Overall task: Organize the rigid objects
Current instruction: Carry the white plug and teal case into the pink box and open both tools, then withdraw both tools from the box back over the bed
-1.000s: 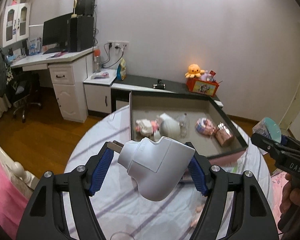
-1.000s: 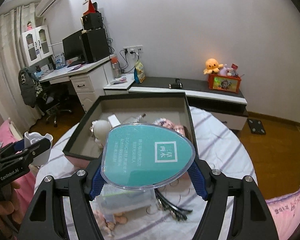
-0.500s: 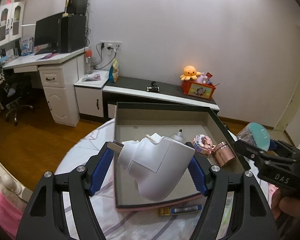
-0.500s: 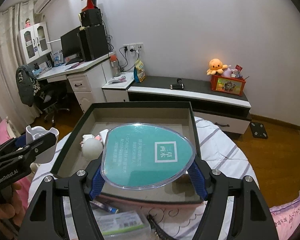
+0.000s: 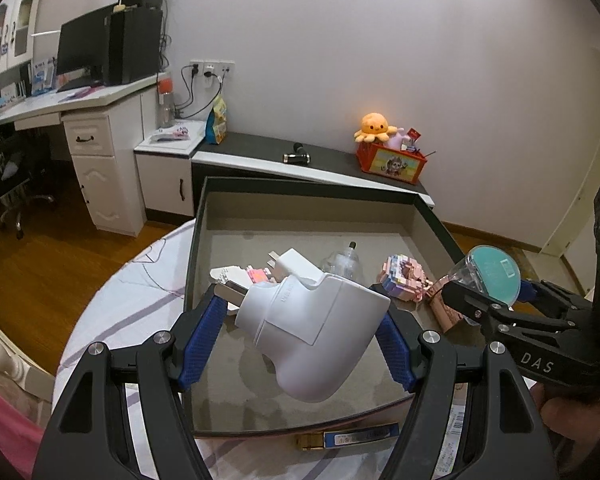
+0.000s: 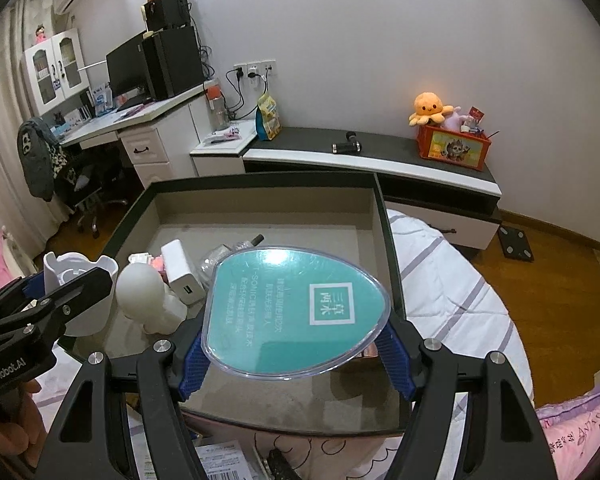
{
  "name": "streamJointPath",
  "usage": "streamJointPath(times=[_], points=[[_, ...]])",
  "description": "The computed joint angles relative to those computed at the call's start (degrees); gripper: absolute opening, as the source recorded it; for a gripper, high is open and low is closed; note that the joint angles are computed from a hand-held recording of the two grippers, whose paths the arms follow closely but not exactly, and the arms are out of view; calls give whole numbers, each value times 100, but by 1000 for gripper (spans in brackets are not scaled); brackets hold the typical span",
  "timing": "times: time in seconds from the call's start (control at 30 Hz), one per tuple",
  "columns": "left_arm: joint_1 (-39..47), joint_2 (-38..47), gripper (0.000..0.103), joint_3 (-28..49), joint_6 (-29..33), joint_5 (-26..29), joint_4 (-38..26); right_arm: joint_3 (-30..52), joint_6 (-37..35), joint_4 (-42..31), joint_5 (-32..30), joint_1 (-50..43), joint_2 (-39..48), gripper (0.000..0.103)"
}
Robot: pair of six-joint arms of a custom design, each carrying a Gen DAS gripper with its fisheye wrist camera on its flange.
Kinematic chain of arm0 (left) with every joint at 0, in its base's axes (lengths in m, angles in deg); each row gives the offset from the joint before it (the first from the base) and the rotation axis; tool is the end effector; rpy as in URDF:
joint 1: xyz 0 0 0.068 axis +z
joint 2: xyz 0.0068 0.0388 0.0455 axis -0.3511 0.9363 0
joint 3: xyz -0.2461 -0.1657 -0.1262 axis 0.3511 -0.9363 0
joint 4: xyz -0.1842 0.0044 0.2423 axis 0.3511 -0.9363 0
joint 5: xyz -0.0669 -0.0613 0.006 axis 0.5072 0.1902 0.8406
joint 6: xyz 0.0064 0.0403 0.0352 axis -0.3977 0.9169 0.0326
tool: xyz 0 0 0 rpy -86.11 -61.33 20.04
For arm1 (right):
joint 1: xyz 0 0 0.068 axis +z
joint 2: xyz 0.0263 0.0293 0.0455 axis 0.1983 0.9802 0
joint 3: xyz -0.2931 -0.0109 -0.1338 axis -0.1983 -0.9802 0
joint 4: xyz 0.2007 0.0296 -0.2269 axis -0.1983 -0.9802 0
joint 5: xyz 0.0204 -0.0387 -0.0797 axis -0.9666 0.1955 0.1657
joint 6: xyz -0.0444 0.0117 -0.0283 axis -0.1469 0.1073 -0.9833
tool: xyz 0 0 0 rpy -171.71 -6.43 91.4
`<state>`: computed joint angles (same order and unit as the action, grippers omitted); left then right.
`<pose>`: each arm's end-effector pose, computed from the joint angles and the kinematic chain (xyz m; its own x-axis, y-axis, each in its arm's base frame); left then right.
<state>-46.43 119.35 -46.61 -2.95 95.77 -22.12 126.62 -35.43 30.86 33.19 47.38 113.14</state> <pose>0.3202 -0.1615 0.1620 -0.6509 0.1804 -0.7374 0.4630 0.8641 -0.1973 0.2590 0.1666 0.1657 -0.6933 0.2059 -0.6907 0.2150 0.9738 0.0745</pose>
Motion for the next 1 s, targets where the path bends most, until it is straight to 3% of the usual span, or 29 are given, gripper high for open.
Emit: streamJointPath(times=[0.4,0.5,0.57,0.73,1.0], points=[[-280,625,73,298,-55,-42,201,148,-120,62,-176,-159,474,72],[-329,856,74,466,-55,-111,121,286,-191,-132,33,-114,604,73],[-333,976,78,560,-30,-211,37,324,-291,-213,76,-115,622,73],[-259,846,103,403,-95,-511,151,481,-383,-625,248,-32,727,87],[-210,1,103,-166,55,-902,73,-185,115,-77,34,74,-98,89]])
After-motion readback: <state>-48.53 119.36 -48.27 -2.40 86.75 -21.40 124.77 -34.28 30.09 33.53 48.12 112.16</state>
